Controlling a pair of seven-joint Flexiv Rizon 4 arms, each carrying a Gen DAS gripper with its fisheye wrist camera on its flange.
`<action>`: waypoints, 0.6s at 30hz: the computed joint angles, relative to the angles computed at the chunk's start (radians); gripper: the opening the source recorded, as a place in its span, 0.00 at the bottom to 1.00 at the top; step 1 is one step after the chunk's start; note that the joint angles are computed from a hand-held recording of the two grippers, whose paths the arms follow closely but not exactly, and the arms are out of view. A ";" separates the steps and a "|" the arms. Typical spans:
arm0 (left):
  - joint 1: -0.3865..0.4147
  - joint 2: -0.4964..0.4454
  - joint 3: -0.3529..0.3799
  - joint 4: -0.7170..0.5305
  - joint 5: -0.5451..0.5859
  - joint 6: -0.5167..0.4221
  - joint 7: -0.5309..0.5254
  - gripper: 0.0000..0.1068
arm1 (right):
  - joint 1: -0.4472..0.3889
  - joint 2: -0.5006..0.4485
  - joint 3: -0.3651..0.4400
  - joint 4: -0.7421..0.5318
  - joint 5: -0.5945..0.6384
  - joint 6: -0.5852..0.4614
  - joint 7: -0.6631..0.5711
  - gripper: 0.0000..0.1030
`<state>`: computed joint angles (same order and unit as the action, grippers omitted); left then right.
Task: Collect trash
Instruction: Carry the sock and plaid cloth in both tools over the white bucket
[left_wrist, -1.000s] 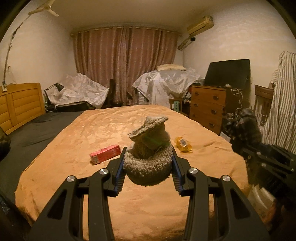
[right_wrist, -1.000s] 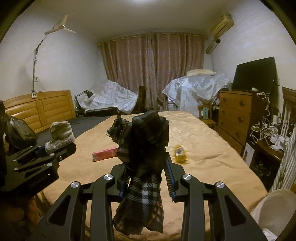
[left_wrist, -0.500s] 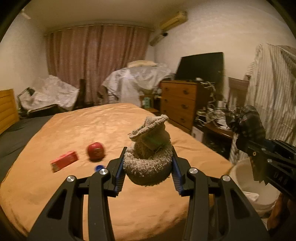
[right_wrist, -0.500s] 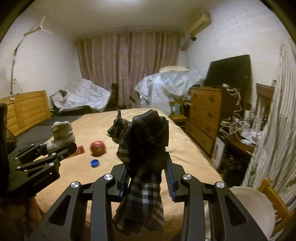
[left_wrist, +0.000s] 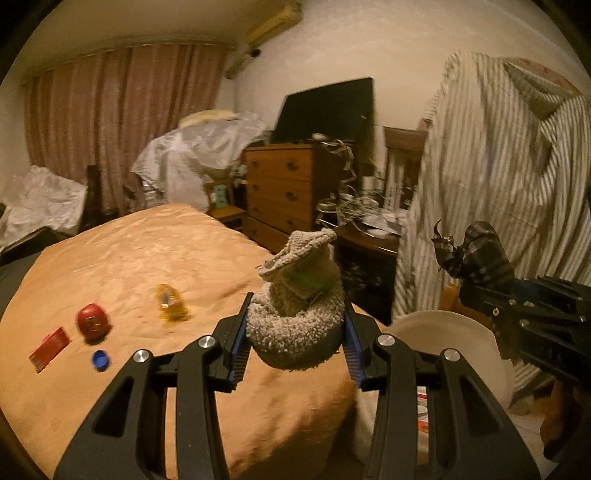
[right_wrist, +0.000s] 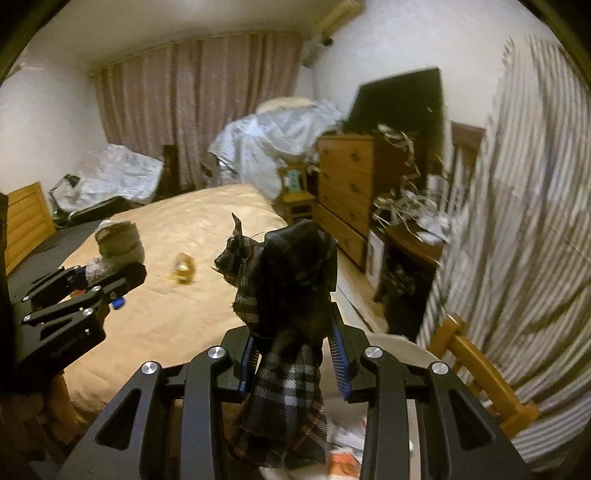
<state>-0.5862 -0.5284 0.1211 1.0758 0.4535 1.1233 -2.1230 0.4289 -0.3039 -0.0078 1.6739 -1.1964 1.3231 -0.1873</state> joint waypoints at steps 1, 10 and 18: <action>0.003 -0.015 -0.015 -0.018 -0.011 -0.007 0.018 0.39 | -0.015 0.011 0.002 0.019 0.020 -0.003 -0.017 0.34; -0.008 -0.184 -0.078 -0.233 -0.147 -0.115 0.186 0.39 | -0.107 0.023 0.076 0.056 0.398 -0.083 -0.378 0.34; -0.009 -0.302 -0.123 -0.385 -0.289 -0.253 0.331 0.39 | -0.135 -0.040 0.126 -0.054 0.753 -0.244 -0.682 0.34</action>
<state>-0.5950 -0.8301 -0.0018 0.6907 0.1649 0.8704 -1.7924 0.2943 -0.3444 0.1180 1.6197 -0.4433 1.0792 -0.8695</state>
